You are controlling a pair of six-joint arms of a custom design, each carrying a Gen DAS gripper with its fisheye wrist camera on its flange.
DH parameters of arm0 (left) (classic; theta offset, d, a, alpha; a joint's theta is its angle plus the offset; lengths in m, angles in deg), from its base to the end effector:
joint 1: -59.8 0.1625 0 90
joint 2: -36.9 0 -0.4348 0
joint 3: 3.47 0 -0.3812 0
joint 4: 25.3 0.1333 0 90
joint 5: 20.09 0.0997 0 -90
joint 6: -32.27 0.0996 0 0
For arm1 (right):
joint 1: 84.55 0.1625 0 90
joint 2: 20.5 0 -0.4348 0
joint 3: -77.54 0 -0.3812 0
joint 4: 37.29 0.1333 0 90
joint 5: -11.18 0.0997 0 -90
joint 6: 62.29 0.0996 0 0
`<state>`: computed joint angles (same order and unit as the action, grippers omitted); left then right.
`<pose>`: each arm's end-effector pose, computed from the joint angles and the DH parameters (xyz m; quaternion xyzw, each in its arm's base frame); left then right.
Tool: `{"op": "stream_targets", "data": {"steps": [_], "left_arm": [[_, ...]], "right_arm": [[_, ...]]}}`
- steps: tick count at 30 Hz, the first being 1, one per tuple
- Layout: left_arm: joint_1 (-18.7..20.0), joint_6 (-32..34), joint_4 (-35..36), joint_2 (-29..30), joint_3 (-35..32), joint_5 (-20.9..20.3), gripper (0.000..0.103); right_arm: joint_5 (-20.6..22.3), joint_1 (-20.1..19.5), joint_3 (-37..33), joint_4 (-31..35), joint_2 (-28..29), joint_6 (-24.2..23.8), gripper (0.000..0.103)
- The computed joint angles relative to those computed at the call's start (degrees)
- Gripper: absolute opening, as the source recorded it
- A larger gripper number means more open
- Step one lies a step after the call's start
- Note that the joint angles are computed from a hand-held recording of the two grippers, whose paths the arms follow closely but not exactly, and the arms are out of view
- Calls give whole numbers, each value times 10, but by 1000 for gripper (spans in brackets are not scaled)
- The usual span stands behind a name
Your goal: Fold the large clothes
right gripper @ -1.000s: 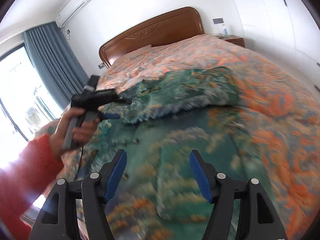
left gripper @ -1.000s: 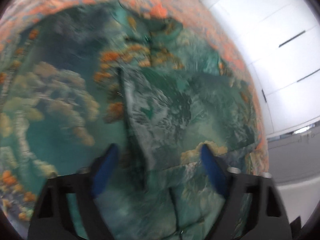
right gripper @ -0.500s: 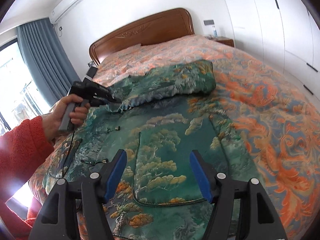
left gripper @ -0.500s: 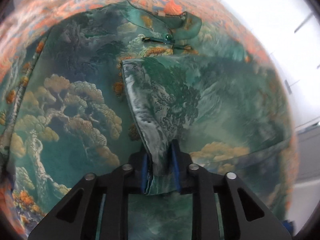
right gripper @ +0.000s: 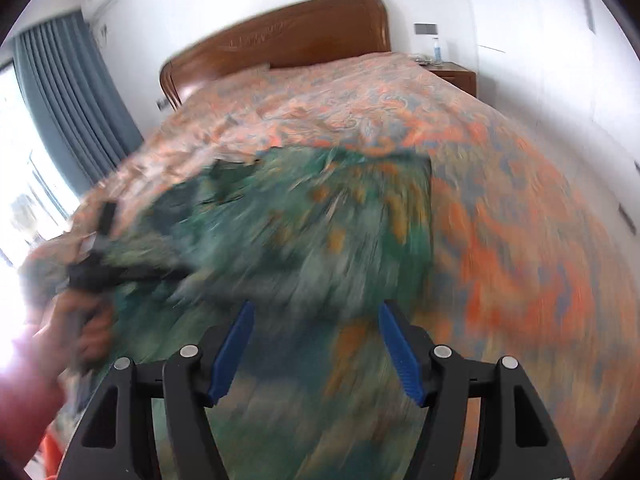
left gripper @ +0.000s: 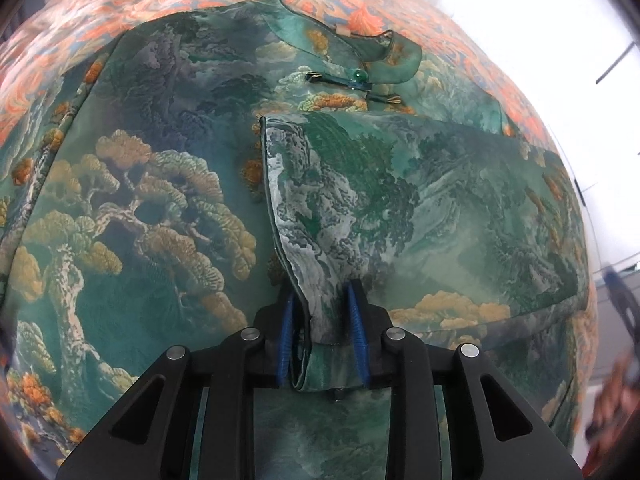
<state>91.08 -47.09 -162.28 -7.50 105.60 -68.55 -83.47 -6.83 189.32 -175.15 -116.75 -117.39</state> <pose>-0.3632 -0.4539 0.0208 -0.1119 0.9187 -0.2758 0.2596 0.0251 -0.4735 0.4621 0.3398 -0.8976 0.2098 0.1867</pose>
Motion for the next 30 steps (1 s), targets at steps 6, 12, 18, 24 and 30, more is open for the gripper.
{"op": "stream_targets", "data": {"steps": [6, 12, 18, 24, 30], "left_arm": [[20, 44, -44, 24, -11, 3, 28], [21, 63, -85, 20, 10, 9, 28], [12, 52, -73, 20, 12, 20, 28], [8, 46, -84, 17, 21, 18, 28], [1, 44, -89, 22, 24, 34, 30]], "right_arm": [[-118, 28, -21, -95, 135, -23, 67], [-157, 45, -64, -29, 160, 4, 67], [-95, 70, -150, -24, 205, 79, 67], [-173, 65, -174, -54, 282, 127, 67], [-139, 71, -89, -147, 218, 65, 67]]}}
